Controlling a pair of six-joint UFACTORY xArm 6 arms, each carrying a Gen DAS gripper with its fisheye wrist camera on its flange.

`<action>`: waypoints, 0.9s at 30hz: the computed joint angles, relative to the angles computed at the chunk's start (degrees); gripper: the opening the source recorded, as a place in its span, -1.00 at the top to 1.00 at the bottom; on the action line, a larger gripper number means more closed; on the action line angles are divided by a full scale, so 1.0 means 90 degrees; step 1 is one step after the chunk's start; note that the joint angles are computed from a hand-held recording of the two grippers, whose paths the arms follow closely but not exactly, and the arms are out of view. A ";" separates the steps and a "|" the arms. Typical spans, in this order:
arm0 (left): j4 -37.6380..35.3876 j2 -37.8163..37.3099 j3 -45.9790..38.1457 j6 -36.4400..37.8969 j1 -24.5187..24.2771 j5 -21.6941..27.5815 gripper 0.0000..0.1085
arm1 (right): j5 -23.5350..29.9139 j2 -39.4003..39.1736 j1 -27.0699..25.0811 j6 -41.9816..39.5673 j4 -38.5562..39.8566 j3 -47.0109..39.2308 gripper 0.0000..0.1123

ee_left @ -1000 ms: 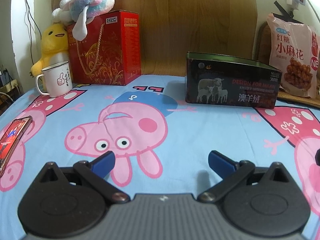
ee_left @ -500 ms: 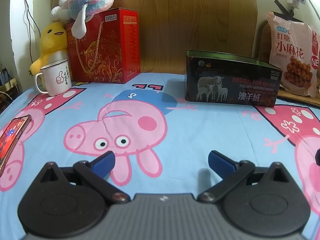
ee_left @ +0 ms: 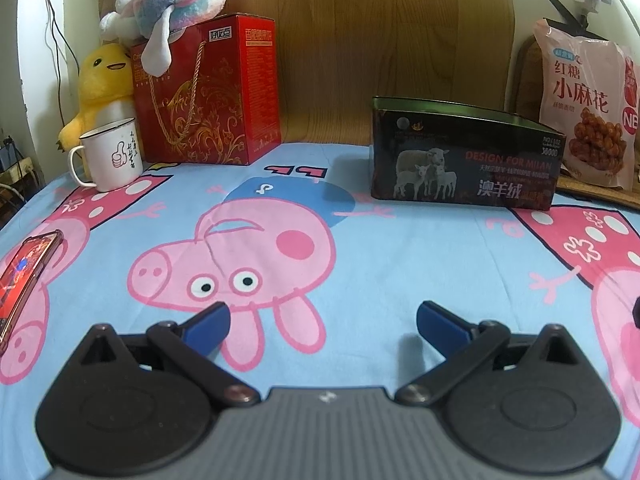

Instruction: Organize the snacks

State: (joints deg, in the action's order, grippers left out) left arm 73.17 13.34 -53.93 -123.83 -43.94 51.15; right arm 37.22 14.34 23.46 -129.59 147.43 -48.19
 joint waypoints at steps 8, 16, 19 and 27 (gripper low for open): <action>-0.0054 0.0020 -0.0030 0.0058 -0.0025 0.0070 -0.89 | 0.0003 -0.0004 -0.0003 0.0008 -0.0008 0.0003 -0.76; -0.0075 0.0021 -0.0042 0.0122 -0.0035 0.0108 -0.89 | 0.0006 -0.0007 -0.0007 0.0014 -0.0016 0.0006 -0.76; -0.0051 0.0007 -0.0029 0.0077 -0.0046 0.0131 -0.89 | 0.0006 -0.0005 -0.0008 0.0012 -0.0016 0.0005 -0.76; 0.0097 -0.0055 0.0039 -0.0061 -0.0086 0.0158 -0.89 | 0.0009 -0.0002 -0.0010 0.0007 -0.0016 0.0006 -0.76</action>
